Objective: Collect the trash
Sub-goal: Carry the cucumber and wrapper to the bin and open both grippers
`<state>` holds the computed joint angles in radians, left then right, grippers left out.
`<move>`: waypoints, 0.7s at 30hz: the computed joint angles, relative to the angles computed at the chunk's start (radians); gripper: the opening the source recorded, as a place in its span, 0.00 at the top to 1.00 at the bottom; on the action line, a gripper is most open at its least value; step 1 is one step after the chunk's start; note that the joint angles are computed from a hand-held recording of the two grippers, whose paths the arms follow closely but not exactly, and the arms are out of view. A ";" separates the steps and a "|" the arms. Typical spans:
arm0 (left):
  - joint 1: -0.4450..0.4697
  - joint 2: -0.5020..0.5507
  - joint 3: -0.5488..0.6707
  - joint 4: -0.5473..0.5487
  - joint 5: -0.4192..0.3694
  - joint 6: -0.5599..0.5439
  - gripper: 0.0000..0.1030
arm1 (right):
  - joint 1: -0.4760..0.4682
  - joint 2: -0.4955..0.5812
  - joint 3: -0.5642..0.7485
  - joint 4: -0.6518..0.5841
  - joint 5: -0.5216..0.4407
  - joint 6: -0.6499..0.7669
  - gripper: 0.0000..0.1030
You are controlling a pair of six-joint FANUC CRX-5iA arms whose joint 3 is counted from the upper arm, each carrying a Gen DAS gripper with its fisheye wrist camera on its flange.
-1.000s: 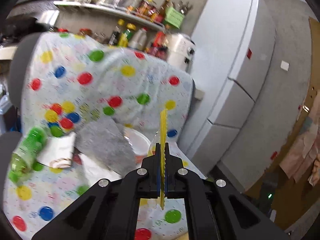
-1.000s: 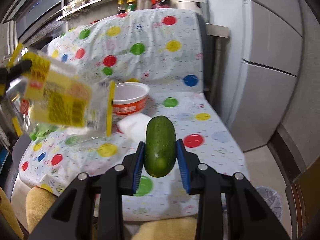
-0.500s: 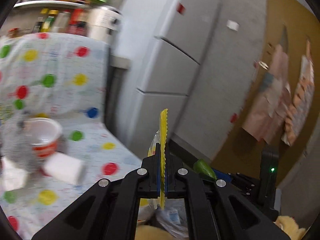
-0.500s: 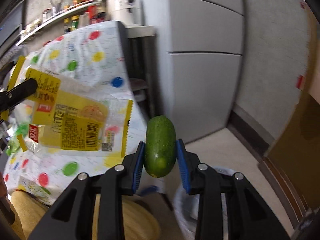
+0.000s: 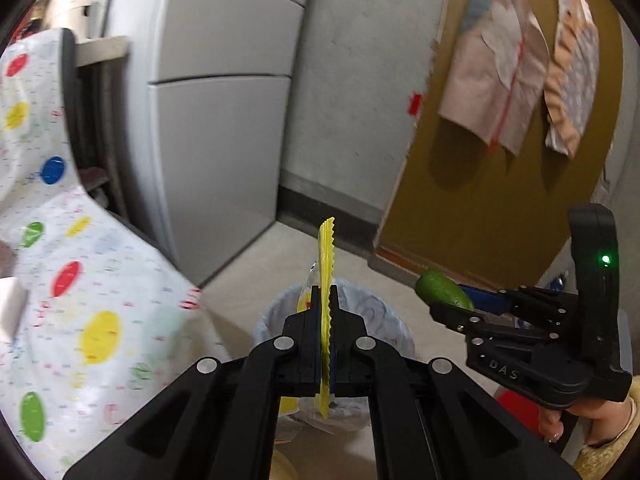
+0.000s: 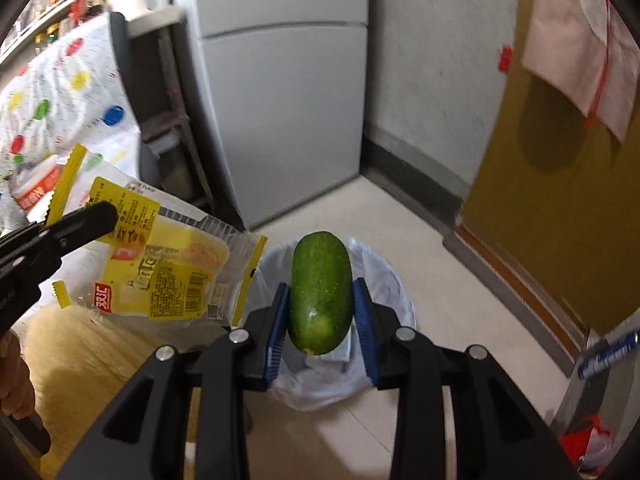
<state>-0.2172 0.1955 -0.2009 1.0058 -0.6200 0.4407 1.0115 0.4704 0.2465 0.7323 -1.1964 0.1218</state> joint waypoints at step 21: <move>-0.031 0.231 0.276 -0.175 -0.096 0.248 0.65 | -0.124 0.044 -0.010 -0.073 0.124 -0.018 0.68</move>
<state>-0.2483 0.4263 0.0748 0.8306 -0.7158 0.6883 0.8870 0.5147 0.2366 0.6594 -1.0723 0.1038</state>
